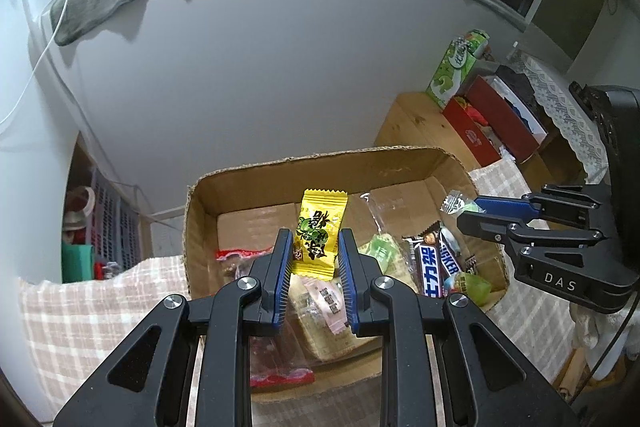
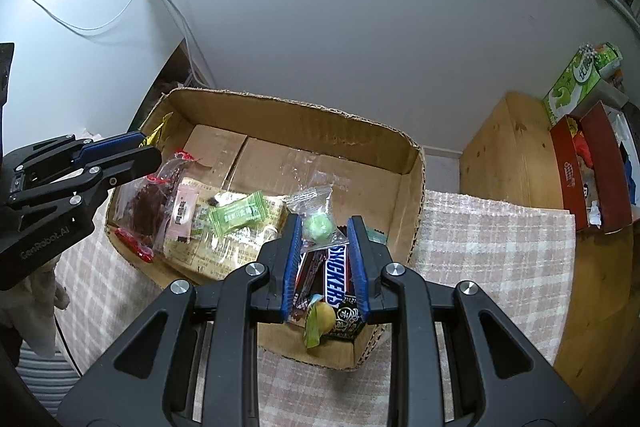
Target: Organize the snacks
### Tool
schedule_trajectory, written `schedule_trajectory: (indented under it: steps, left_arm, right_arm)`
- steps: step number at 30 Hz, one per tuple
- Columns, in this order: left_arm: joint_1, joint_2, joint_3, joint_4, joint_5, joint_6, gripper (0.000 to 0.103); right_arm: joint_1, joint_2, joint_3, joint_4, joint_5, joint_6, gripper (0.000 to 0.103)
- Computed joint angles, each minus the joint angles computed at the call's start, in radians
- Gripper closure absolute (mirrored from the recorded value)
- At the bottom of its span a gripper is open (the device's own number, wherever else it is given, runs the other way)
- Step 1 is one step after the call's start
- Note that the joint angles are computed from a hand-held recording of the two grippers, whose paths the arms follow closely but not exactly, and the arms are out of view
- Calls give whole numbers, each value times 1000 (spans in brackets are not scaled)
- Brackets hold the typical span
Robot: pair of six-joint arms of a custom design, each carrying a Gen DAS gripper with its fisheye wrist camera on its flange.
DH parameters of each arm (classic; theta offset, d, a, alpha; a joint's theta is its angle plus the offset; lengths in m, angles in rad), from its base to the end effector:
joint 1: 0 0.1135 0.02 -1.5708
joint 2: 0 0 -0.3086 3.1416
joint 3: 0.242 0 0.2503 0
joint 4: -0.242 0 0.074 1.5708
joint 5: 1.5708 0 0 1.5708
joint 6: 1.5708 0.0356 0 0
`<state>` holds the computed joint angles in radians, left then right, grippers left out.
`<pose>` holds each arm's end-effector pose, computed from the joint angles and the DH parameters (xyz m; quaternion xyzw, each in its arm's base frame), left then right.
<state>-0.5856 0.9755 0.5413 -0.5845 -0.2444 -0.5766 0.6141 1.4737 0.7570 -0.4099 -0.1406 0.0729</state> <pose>0.1294 -0.0755 0.2288 -0.0289 0.9551 -0.0505 0.2905 0.2093 0.1537 0.2076 -0.2750 0.9335 0.1385 0.1838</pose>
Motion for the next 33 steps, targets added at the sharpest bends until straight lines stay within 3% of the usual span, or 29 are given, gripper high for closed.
schedule_trajectory:
  steps: [9,11,13,15,33]
  left_arm:
    - [61,35,15,30,24,46,79]
    - [54,36,20,26,15,44,69]
    - [48,35,23,19,8,33,64]
    - [39,35,26,13,-3,22,64]
    - [-62,-19,39,-74,-97,-80,60]
  right_arm:
    - [-2,27,30,11,11,-2,78]
    - [4,30,38,2,19,-2,69]
    - [8,25,39,0,25,0,54]
    - [13,11,33,6,40,4,47]
    - [31,-71,-3,-34,64,10,47]
